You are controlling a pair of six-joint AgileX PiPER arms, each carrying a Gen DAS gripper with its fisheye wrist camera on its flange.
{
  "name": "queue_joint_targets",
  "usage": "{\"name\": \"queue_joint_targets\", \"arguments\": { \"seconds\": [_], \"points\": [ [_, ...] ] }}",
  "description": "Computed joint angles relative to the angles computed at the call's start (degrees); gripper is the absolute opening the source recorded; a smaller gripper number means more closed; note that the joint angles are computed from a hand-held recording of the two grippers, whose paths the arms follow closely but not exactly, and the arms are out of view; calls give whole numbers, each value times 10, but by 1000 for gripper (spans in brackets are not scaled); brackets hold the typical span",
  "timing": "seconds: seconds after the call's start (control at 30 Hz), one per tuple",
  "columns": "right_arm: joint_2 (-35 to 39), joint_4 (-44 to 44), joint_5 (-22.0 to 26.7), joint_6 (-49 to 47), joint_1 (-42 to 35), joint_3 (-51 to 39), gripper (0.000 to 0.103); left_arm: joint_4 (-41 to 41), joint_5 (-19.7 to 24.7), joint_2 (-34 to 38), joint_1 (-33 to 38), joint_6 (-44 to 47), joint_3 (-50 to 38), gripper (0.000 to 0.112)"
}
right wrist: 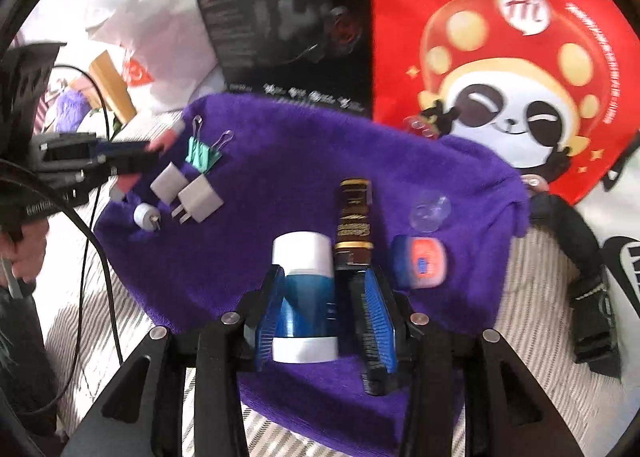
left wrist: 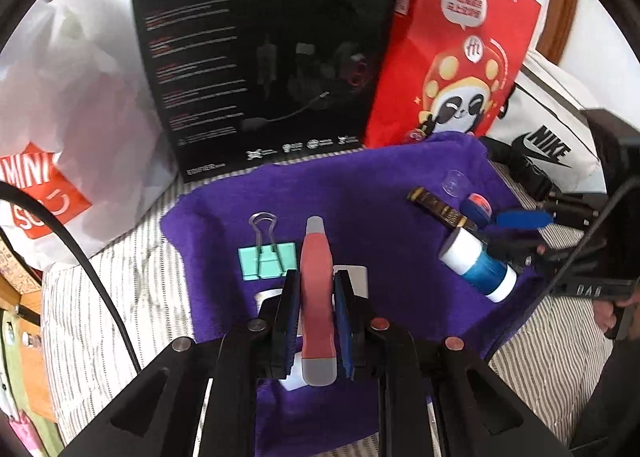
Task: Organize rigid objects
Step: 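Lower the blue-white bottle onto the towel and open the right tool, then lower the pink tube onto the towel beside the white plug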
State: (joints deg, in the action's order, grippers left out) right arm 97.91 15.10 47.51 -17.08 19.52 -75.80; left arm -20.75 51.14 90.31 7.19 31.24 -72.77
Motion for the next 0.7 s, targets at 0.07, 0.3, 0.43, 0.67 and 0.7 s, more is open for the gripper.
{"name": "queue_joint_targets", "arguments": {
  "seconds": [0.07, 0.3, 0.43, 0.67, 0.7],
  "points": [
    [-10, 1, -3, 5, -9, 4, 42, 4, -3, 0, -10, -3, 3, 17],
    [-41, 25, -14, -3, -62, 14, 42, 5, -2, 6, -49, -5, 16, 17],
    [-45, 28, -17, 2, -83, 12, 42, 5, -3, 5, -72, -6, 27, 17],
    [-46, 39, -16, -2, -91, 10, 42, 49, -17, 20, -107, -45, 37, 17],
    [-47, 33, -18, 2, -88, 11, 42, 63, -23, 22, -110, -57, 38, 17]
  ]
}}
